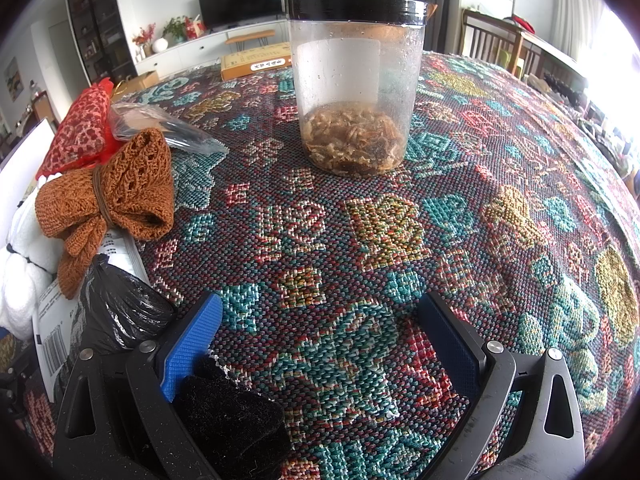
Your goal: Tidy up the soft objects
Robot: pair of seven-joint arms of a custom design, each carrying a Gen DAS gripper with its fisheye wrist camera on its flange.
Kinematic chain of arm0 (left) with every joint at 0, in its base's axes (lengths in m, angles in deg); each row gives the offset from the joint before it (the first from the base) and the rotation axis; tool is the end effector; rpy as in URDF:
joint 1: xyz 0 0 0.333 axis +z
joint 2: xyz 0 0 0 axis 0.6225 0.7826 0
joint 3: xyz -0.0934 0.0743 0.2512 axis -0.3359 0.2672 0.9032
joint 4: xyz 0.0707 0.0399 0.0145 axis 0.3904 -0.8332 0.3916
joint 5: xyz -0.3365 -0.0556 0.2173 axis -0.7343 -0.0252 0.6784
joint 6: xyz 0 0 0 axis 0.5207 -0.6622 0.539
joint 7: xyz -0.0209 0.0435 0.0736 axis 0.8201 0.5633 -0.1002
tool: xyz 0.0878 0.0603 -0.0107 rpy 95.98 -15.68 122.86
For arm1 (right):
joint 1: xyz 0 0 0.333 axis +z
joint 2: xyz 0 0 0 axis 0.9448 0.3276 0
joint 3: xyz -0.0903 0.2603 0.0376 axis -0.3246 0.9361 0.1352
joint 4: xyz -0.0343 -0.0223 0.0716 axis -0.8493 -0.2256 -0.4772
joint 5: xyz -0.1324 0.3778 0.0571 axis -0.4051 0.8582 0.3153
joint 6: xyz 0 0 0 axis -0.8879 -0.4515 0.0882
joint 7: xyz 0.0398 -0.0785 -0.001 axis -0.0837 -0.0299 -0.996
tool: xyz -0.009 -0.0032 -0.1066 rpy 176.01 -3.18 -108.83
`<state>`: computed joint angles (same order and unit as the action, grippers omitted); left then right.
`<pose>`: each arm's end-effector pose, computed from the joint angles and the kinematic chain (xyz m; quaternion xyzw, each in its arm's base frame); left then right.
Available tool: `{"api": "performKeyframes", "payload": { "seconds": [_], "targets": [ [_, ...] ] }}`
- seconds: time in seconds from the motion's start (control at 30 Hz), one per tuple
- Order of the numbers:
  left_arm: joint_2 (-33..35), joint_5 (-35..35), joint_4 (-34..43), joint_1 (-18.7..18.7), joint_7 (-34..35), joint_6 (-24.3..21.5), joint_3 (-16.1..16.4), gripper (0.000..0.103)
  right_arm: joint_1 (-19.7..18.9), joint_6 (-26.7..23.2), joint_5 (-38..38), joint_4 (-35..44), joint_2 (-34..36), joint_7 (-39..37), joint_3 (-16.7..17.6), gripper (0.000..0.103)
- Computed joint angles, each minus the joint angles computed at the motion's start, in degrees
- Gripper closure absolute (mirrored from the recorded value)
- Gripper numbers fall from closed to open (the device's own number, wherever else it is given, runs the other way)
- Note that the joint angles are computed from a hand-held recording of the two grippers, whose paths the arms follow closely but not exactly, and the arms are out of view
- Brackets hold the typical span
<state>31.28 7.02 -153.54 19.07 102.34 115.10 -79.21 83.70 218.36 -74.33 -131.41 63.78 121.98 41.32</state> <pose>0.4985 -0.3414 0.3828 -0.5318 0.7894 -0.2574 0.1666 0.4315 0.2122 0.3876 -0.5224 0.7951 -0.2439 0.1884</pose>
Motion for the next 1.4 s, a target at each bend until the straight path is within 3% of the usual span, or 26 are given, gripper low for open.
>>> {"api": "performKeyframes", "payload": {
  "seconds": [1.0,1.1,1.23,1.4],
  "targets": [
    [-0.2,-1.2,-0.14,0.23,1.3,-0.24,-0.25,0.0,0.05,-0.03,-0.16,-0.02,0.01,0.18,-0.02,0.003],
    [-2.43,-10.45,-2.71,1.55,9.14,0.65,-1.72,0.0,0.04,-0.03,-0.19,-0.03,0.01,0.21,-0.01,0.003],
    [-7.39,-39.42,-7.65,1.64,33.16,2.01,-3.1,0.0,0.05,-0.02,-0.2,-0.04,0.0,0.23,-0.02,0.003],
    [-12.61,-48.64,-10.88,-1.09,42.82,0.93,-0.64,0.0,0.06,-0.03,-0.2,-0.05,-0.01,0.23,-0.01,0.003]
  ]
}}
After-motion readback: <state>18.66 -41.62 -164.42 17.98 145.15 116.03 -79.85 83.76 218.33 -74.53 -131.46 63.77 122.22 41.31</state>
